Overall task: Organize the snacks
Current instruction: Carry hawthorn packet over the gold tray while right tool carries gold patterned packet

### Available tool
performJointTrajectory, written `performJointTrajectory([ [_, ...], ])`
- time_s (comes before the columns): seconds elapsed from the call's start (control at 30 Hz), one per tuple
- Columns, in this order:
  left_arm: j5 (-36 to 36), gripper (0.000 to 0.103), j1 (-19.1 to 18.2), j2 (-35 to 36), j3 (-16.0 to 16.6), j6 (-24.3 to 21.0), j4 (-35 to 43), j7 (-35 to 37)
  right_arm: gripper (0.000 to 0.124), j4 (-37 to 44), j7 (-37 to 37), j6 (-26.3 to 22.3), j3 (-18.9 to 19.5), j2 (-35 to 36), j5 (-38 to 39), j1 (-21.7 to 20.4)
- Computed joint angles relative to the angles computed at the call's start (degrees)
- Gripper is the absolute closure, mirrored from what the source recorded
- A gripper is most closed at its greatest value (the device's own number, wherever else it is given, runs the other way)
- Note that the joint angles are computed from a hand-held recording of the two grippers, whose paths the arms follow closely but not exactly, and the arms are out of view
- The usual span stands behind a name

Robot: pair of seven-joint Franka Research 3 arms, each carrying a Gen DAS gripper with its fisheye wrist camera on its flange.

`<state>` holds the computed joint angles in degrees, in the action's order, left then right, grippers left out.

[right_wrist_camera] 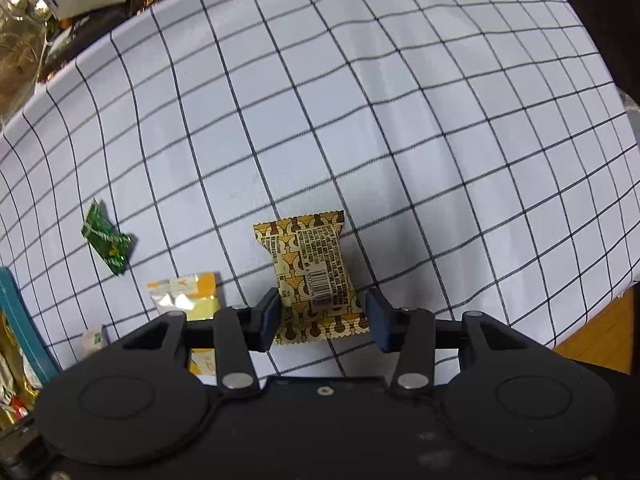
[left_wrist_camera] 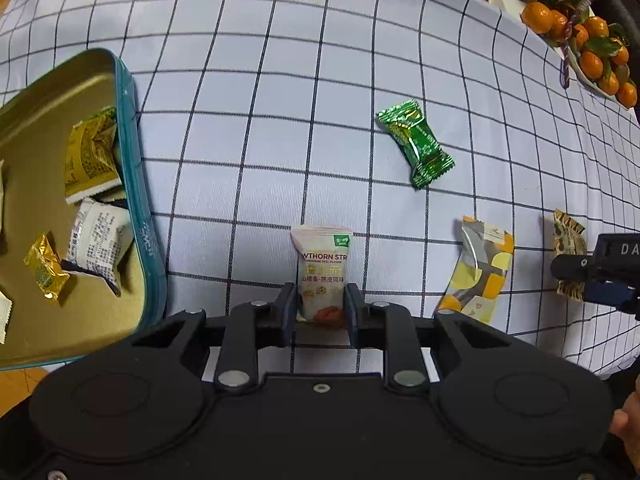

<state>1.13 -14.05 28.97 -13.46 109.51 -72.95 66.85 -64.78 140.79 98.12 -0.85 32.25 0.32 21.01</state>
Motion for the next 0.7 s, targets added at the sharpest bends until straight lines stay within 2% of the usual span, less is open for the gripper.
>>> performJointTrajectory([
  [0.1, 0.61, 0.072, 0.23, -1.07, 0.14, 1.49, -0.52, 0.84, 0.077, 1.82, 0.92, -0.25, -0.61, 0.7, -1.06, 0.18],
  [0.17, 0.66, 0.08, 0.57, -1.63, 0.25, 2.22, -0.67, 1.27, 0.077, 2.01, 1.52, 0.36, -0.69, 0.7, -1.28, 0.24],
  [0.37, -0.48, 0.08, 2.69, -4.37, 0.7, 4.97, -3.13, 1.65, 0.077, 3.28, 2.44, 1.81, -1.21, 1.61, -4.43, 2.02],
  [0.47, -0.07, 0.08, 2.78, -4.89, 0.83, 5.5, -4.01, 1.7, 0.077, 5.3, 3.57, 1.47, -1.2, 3.1, -5.03, 2.84],
  [0.57, 0.42, 0.079, 2.28, -3.94, 0.71, 4.8, -3.01, 1.5, 0.077, 3.72, 3.35, 3.58, -0.64, 2.51, -4.08, 2.83],
  [0.7, 0.85, 0.077, 1.44, -2.07, 0.33, 3.36, -0.79, 2.59, 0.078, 6.94, 1.26, 0.36, -0.95, 4.56, -5.86, 4.09],
])
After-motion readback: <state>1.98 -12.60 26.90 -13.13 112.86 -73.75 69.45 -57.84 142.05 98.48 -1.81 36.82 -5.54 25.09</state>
